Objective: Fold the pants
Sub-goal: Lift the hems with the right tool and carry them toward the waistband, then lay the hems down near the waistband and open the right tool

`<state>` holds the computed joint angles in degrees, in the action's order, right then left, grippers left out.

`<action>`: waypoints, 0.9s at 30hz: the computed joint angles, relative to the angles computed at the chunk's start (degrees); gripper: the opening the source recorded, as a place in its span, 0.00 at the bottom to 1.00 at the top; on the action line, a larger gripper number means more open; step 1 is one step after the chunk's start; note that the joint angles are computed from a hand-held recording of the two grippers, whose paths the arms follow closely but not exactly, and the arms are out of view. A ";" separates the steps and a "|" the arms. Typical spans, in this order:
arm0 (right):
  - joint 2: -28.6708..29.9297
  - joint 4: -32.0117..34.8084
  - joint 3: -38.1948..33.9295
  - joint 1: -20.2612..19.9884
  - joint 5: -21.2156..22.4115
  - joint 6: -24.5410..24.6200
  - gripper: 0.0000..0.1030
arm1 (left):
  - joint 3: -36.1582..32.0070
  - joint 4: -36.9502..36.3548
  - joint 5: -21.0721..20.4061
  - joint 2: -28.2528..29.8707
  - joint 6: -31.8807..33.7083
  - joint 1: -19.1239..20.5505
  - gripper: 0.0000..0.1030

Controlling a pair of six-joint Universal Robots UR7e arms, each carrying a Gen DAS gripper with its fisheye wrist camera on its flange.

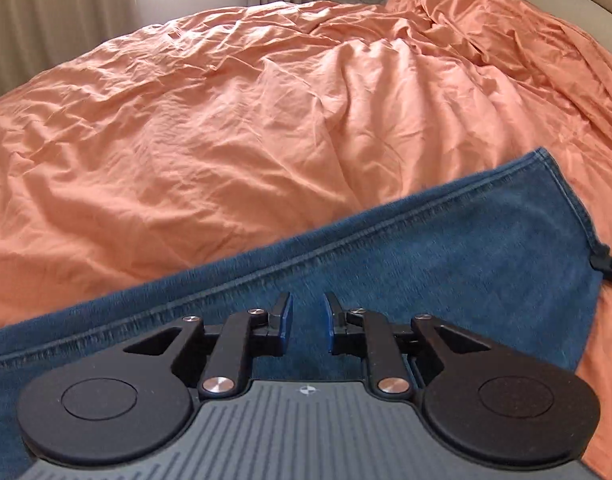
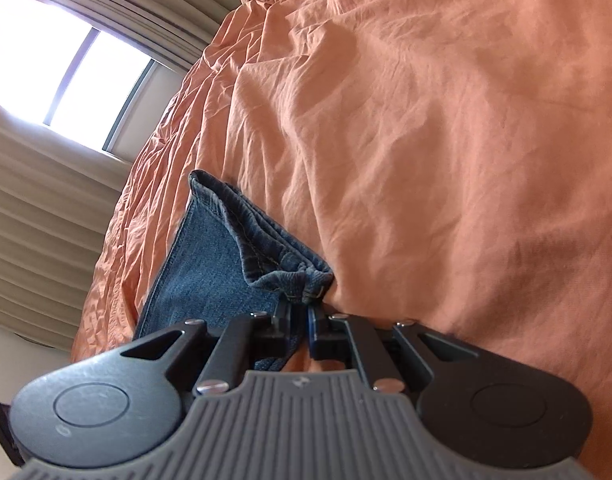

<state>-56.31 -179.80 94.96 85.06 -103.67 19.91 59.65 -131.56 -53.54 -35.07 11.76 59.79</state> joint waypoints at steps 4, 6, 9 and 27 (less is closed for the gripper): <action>0.63 0.05 -0.90 0.94 -2.20 -0.01 0.01 | 7.43 1.83 -2.59 -3.89 -2.36 -0.53 0.18; 0.80 0.58 -1.72 1.80 -3.68 -0.82 0.01 | 10.80 0.96 -3.40 -5.63 -3.29 -0.90 0.16; 0.87 1.35 -3.16 3.46 -5.60 -2.88 0.01 | 14.88 -0.38 -4.24 -8.02 -5.09 -1.59 0.14; 5.87 3.62 -17.66 21.87 -16.27 -25.32 0.01 | 31.45 0.12 -16.17 -27.27 -5.41 -1.79 0.14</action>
